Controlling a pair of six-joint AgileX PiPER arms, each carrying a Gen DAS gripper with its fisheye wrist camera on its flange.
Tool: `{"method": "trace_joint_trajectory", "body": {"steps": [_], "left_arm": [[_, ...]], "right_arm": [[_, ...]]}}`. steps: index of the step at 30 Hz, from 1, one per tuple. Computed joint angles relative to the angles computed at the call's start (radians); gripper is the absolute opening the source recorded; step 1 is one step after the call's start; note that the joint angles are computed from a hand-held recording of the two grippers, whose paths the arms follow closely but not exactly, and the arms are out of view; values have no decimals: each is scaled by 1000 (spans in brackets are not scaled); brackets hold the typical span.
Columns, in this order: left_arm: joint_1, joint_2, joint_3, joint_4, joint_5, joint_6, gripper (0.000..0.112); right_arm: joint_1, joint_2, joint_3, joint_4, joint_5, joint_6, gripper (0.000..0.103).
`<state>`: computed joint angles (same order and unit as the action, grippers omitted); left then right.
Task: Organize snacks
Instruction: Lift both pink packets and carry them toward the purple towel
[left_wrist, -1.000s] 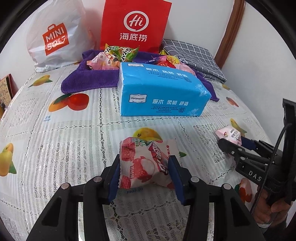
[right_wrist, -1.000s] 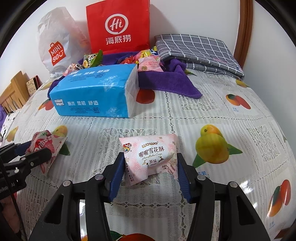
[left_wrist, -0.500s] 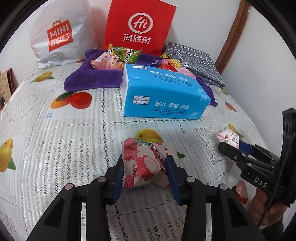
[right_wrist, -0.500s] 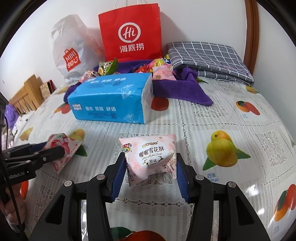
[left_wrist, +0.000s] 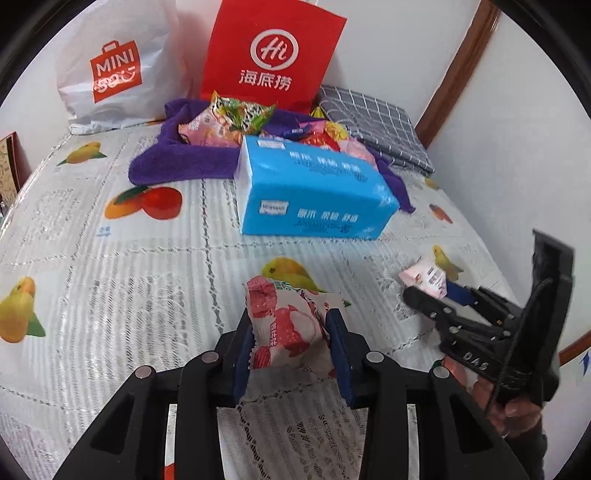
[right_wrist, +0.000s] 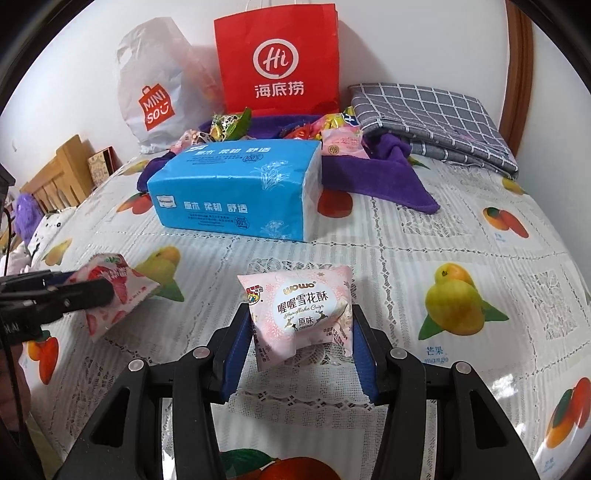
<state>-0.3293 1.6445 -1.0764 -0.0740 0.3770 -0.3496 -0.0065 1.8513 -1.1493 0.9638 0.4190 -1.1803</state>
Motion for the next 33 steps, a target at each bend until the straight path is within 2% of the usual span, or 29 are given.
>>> {"method": "trace_joint_trajectory", "body": {"steps": [5,10,15,21,25,30,33], "left_arm": [[5,-25,-30,30,45,-19,35],[27,-58,-55,-37,88,47,35],[29,-77,-102,-32,136,42,35],[13,-69,-192,-19,197,28,35],[1,-64,-247,18,230,-10,35],[-9,-54,-324,51,278,-49,35],[-15,-50,-359,69,297,-65,35]], "right_arm": [[0,8,-13,-46,-2,59,51],[9,0,-13,-143,-32,178,51],[10,-52,20,-219,-34,252,51],[0,-134,25,-252,7,300,51],[23,-184,-12,-443,18,493,51],[12,-223,-57,-417,93,466,51],[26,-239,-93,-469,121,525,51]]}}
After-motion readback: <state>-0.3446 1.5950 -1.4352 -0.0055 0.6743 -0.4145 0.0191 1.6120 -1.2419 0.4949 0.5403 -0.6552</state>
